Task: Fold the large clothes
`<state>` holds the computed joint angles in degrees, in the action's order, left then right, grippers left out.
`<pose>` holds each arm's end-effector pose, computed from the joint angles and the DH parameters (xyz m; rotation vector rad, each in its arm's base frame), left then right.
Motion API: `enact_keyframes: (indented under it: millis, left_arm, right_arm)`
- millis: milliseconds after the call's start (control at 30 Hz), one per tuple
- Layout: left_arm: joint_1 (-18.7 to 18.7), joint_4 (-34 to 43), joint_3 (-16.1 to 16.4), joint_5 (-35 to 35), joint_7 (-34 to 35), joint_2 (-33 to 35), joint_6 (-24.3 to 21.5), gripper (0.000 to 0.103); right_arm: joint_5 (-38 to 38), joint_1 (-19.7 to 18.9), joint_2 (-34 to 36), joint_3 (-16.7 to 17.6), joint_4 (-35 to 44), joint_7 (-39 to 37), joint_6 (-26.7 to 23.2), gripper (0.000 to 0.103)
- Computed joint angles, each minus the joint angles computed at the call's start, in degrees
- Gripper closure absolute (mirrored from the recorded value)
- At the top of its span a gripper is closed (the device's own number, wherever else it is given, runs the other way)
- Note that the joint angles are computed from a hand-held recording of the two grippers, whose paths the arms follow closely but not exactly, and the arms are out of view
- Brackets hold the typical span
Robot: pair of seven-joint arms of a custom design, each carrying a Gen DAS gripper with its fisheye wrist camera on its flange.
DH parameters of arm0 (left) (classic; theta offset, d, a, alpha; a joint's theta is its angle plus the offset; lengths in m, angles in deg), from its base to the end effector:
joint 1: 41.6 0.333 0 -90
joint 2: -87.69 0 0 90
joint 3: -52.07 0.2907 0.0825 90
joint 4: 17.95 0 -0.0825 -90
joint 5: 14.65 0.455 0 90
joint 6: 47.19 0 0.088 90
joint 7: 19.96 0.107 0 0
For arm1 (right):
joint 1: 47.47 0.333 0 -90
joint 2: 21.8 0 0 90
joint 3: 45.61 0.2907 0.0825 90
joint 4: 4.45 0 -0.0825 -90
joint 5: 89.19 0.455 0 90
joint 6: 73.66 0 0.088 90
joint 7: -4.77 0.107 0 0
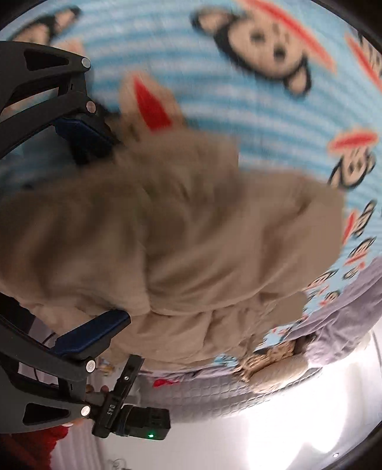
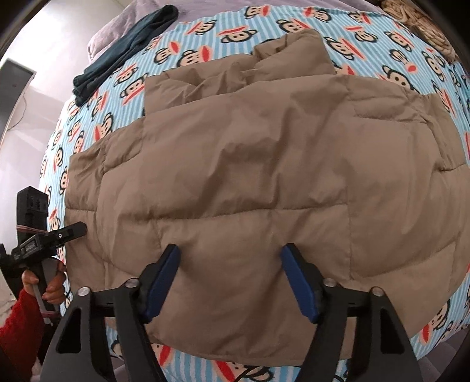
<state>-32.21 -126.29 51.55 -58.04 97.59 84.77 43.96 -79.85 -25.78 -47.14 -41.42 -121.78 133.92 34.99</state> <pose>0.5987 0.0202 0.4884 1.5671 -1.9373 0.7402 0.4632 0.2438 0.6203 -1.7203 2.2463 0.0901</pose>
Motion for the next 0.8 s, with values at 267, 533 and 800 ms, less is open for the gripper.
enact_keyframes:
  millis: [267, 533, 800]
  left_arm:
    - [-2.3, 1.5, -1.8, 3.6, 3.6, 1.9, 0.0, 0.006]
    - [-0.5, 5.3, -1.3, -3.7, 1.9, 3.6, -8.7, 0.075]
    - [-3.7, 8.6, -2.7, -5.4, -3.5, -2.1, -9.2, 0.075]
  right_arm:
    - [-1.4, -0.6, -0.2, 0.4, -0.7, 2.1, 2.8, 0.067]
    - [-1.9, -0.8, 0.3, -0.5, -2.6, 0.0, 5.6, 0.084]
    - [5.5, -1.0, -0.5, -3.5, -7.7, -2.9, 12.3, 0.085]
